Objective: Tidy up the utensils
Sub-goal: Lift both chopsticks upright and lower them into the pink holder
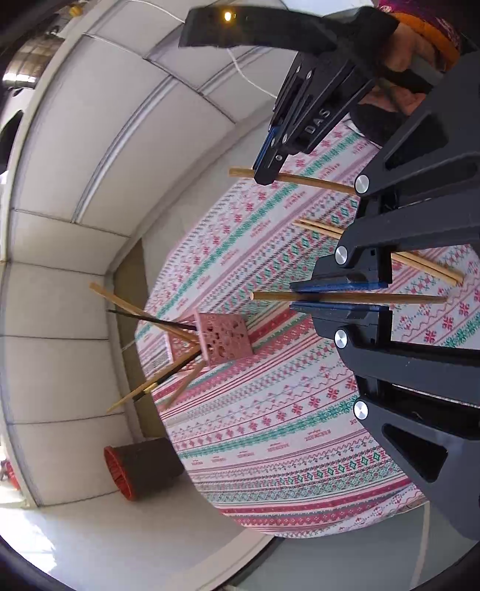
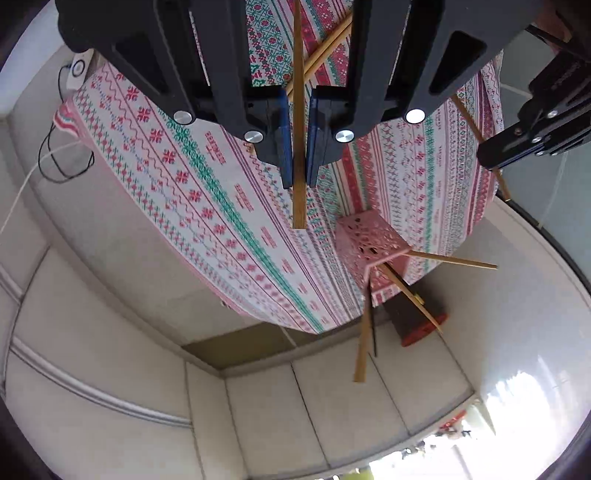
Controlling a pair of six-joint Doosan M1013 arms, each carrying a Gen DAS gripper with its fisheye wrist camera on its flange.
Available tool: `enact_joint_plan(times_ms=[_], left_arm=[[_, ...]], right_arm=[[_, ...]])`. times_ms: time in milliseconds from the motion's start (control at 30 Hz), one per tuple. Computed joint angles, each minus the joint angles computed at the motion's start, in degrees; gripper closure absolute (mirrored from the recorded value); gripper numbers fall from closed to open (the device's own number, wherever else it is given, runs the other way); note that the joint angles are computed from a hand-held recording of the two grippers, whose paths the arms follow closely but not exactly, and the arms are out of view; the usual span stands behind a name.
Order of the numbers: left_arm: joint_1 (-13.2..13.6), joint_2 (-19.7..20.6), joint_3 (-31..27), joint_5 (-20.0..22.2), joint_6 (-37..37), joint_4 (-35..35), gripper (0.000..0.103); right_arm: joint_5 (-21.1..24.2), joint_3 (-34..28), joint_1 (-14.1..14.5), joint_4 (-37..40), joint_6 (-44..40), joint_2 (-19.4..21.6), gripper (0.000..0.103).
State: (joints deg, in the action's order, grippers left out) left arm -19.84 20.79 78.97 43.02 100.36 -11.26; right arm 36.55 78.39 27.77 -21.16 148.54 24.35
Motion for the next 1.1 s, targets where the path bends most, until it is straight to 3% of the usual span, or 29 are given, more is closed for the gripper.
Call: enact_joint_plan(times_ms=[167, 367, 500, 833, 967, 1100], left_arm=[[-0.2, -1.0, -1.0, -2.8, -0.9, -2.0, 0.099], [0.2, 0.2, -6.8, -4.4, -4.4, -0.9, 0.099], [0.5, 1.7, -10.9, -6.2, -7.7, 0.5, 0.099], [0.6, 6.3, -18.9, -7.3, -17.3, 10.0, 0.099], [1.1, 8.6, -21.3, -6.1, -18.2, 10.0, 0.099], [1.9, 11.2, -23.7, -1.5, -18.3, 7.7, 0.095]], right_arm=[[-2.6, -1.3, -0.9, 2.9, -6.2, -1.5, 0.096], [-4.6, -5.7, -2.7, 6.1, -12.1, -1.7, 0.095], [-5.0, -10.0, -3.7, 7.9, -15.4, -0.5, 0.095], [-7.6, -18.2, -4.4, 3.9, -14.0, 3.9, 0.095], [-8.8, -19.7, -4.4, 2.0, -13.2, 5.5, 0.095], [-10.7, -20.5, -4.7, 2.8, -13.7, 7.1, 0.095]])
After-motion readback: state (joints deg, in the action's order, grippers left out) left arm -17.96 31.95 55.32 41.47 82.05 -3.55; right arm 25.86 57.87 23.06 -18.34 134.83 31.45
